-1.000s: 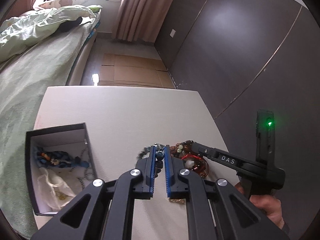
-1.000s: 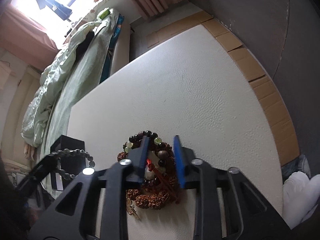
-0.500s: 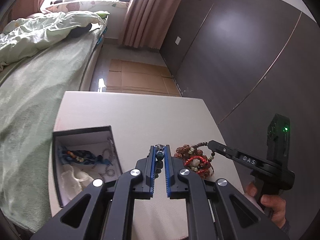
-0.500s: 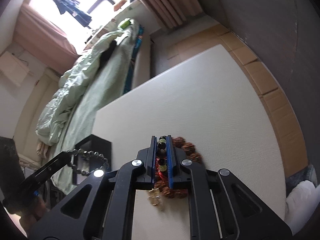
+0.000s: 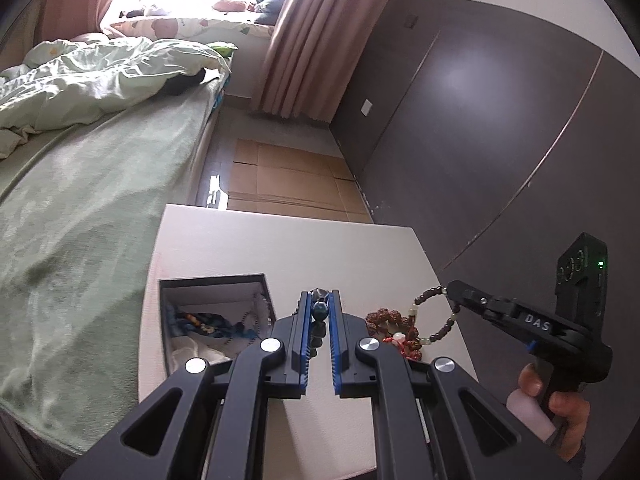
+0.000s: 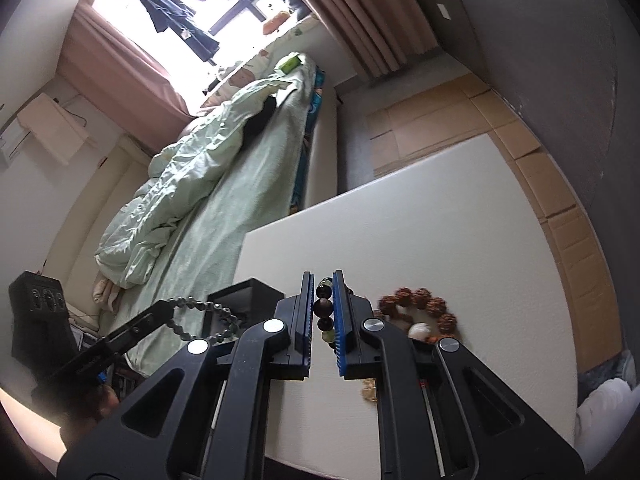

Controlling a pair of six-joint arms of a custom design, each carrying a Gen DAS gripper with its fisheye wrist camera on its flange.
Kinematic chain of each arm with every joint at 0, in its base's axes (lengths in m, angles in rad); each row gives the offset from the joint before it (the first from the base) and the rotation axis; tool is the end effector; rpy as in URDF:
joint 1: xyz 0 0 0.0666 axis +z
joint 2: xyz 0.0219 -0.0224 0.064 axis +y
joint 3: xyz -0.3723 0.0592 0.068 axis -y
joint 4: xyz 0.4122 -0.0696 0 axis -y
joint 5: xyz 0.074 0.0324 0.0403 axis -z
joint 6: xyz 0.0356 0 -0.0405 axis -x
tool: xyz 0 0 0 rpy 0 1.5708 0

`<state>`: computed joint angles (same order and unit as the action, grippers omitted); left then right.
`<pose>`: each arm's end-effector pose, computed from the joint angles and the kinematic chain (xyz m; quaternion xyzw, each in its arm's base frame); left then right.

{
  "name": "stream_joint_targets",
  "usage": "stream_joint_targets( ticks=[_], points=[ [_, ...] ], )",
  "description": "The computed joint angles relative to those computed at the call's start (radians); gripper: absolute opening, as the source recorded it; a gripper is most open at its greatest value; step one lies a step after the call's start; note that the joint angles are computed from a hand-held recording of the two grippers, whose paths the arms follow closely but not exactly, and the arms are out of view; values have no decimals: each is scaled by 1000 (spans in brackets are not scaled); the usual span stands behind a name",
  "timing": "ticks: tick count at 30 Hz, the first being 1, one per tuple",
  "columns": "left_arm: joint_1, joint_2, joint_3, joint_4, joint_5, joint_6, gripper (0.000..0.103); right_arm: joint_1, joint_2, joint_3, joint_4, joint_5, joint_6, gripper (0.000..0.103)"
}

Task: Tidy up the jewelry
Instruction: 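Carry the dark beaded bracelet with the left tool and drop it into the black box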

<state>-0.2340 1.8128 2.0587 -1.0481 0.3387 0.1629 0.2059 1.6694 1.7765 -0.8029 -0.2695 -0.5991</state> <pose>0.6310 -0.1630 0.4986 0.0956 0.9110 -0.2260 0.3315 0.6041 0.1355 0.4689 0.1195 0.8914 0.2764 0.3386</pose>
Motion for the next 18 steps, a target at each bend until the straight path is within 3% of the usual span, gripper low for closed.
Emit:
stream_joint_targets(
  ticks=[9,11,12,14,18],
  points=[
    [37,-16,-43,-3,17,13,7,51,22,69,-13,-5,3,10],
    [40,-22,-57,4,-13,13,8,64,33,87,-22,-2,6,10],
    [43,-25,-64,6,-22,12,10,71,39,95,-26,-2,5,10],
    [54,-34,-83,24,-6,28,25,84,49,108,-32,-1,8,10],
    [77,-48,-101,41,-8,34,28,106,79,145,-47,-7,12,10]
  ],
)
